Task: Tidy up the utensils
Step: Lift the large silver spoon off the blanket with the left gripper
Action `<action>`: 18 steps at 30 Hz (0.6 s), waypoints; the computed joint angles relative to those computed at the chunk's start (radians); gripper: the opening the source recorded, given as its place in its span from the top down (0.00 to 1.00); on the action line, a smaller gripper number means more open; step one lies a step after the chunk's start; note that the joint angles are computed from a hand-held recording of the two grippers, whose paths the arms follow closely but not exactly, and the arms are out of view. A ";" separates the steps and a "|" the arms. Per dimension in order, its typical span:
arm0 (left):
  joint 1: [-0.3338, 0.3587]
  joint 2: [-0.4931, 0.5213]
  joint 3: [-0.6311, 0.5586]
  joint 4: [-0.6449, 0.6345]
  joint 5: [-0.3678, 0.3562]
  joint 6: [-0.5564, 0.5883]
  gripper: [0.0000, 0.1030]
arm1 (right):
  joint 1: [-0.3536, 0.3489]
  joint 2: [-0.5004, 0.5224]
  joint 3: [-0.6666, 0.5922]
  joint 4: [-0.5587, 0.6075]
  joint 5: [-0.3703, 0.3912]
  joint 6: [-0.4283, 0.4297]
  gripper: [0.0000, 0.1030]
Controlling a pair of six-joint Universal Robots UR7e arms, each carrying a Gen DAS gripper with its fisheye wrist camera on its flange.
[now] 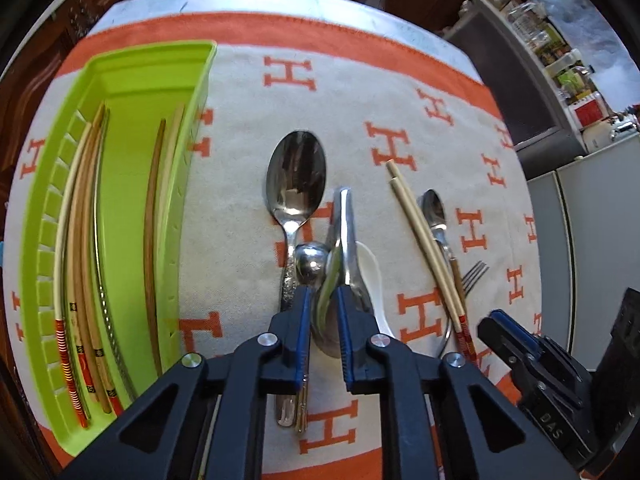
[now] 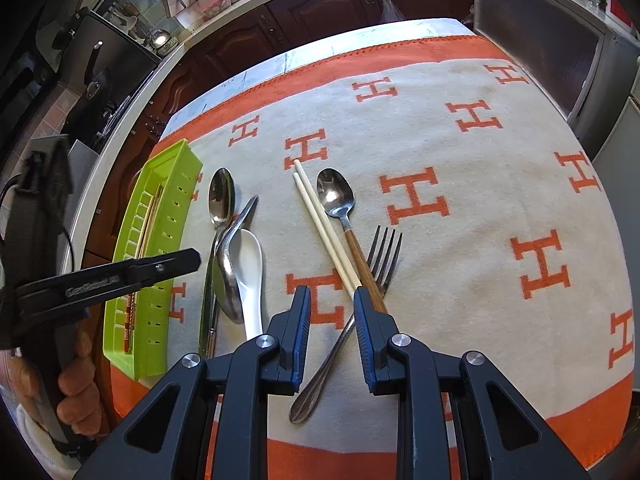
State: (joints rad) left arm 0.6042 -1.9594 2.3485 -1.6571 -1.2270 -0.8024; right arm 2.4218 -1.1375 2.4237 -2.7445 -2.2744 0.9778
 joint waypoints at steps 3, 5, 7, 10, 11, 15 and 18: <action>0.018 0.011 0.007 -0.009 -0.003 -0.002 0.89 | -0.003 -0.006 0.007 -0.005 -0.004 0.001 0.78; 0.023 0.008 0.010 -0.007 0.006 -0.009 0.89 | -0.005 -0.008 0.010 -0.007 -0.002 0.001 0.78; 0.033 0.008 0.011 -0.006 0.010 -0.010 0.89 | -0.008 -0.006 0.011 -0.012 0.003 -0.004 0.78; 0.055 0.023 0.015 -0.005 0.017 0.001 0.89 | -0.009 -0.002 0.011 -0.022 0.007 -0.014 0.78; 0.062 0.030 0.017 -0.004 0.022 0.003 0.89 | -0.009 0.000 0.010 -0.025 0.007 -0.015 0.78; 0.084 0.028 0.018 -0.027 0.025 0.029 0.89 | -0.008 0.004 0.010 -0.032 0.006 -0.019 0.78; 0.098 0.030 0.024 -0.064 0.030 0.056 0.89 | -0.010 0.003 0.009 -0.028 0.010 -0.017 0.78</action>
State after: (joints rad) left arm 0.7019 -1.9294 2.3722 -1.7206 -1.1973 -0.7462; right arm 2.4122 -1.1341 2.4326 -2.7724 -2.2643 0.9612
